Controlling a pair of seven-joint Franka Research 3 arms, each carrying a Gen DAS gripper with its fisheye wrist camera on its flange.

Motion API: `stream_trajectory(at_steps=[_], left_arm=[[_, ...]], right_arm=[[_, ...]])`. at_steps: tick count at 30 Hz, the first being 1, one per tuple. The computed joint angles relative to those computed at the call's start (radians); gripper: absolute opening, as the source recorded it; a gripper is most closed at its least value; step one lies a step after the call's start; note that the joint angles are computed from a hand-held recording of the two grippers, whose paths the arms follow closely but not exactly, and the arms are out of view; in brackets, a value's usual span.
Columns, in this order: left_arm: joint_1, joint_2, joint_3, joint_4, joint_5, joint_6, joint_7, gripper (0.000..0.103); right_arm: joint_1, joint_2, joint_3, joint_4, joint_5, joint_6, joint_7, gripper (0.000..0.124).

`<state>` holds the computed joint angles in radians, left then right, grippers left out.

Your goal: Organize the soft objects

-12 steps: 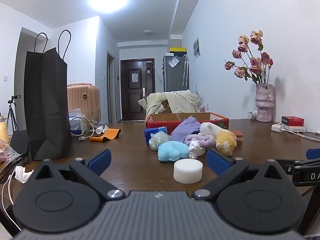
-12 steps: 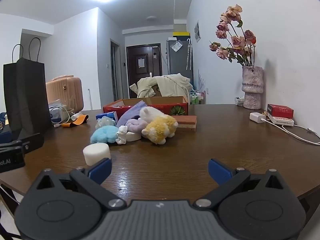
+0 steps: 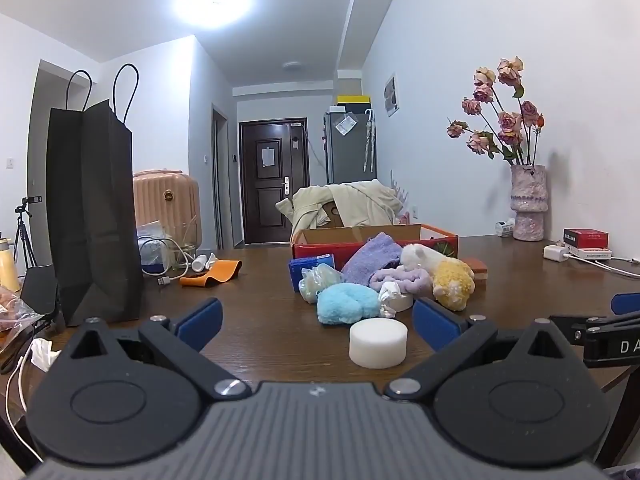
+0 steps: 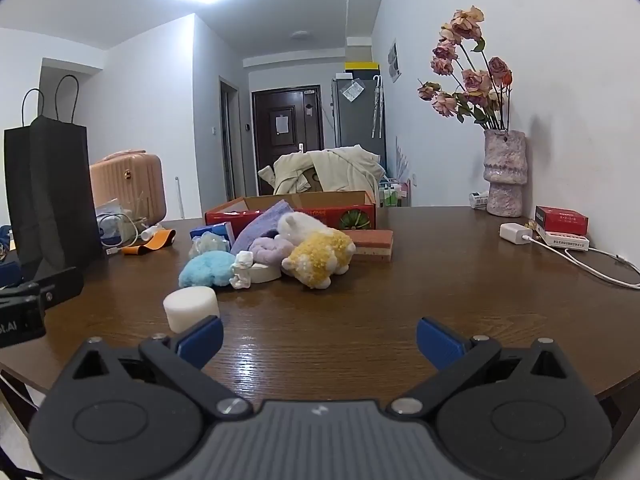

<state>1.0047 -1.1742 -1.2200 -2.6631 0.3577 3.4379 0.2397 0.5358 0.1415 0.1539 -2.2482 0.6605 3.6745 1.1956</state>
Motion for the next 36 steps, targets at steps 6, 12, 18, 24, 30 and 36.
stream_trajectory(at_steps=[6,12,18,24,30,36], left_arm=[[0.006,-0.003,-0.003,0.002,-0.003,0.004,0.0,0.103],[0.003,-0.003,-0.002,0.001,-0.004,0.002,0.0,0.103],[-0.002,-0.001,0.001,-0.001,-0.002,0.0,0.002,0.103],[-0.003,0.0,0.001,0.001,-0.001,-0.003,0.001,0.103],[0.0,-0.003,0.0,0.0,-0.002,0.001,0.001,0.103],[-0.001,-0.001,0.001,0.0,-0.002,0.0,0.002,0.103]], right_arm=[[0.003,0.0,-0.001,0.001,0.007,0.006,-0.011,0.103],[0.003,0.0,0.0,0.0,0.008,0.006,-0.014,0.103],[0.016,0.004,-0.004,0.01,0.042,0.011,-0.06,0.103],[0.002,0.003,0.007,-0.002,0.005,0.027,-0.03,0.103],[-0.002,0.004,0.005,-0.008,-0.017,0.03,-0.005,0.103],[-0.002,0.003,0.004,-0.01,-0.022,0.03,0.001,0.103]])
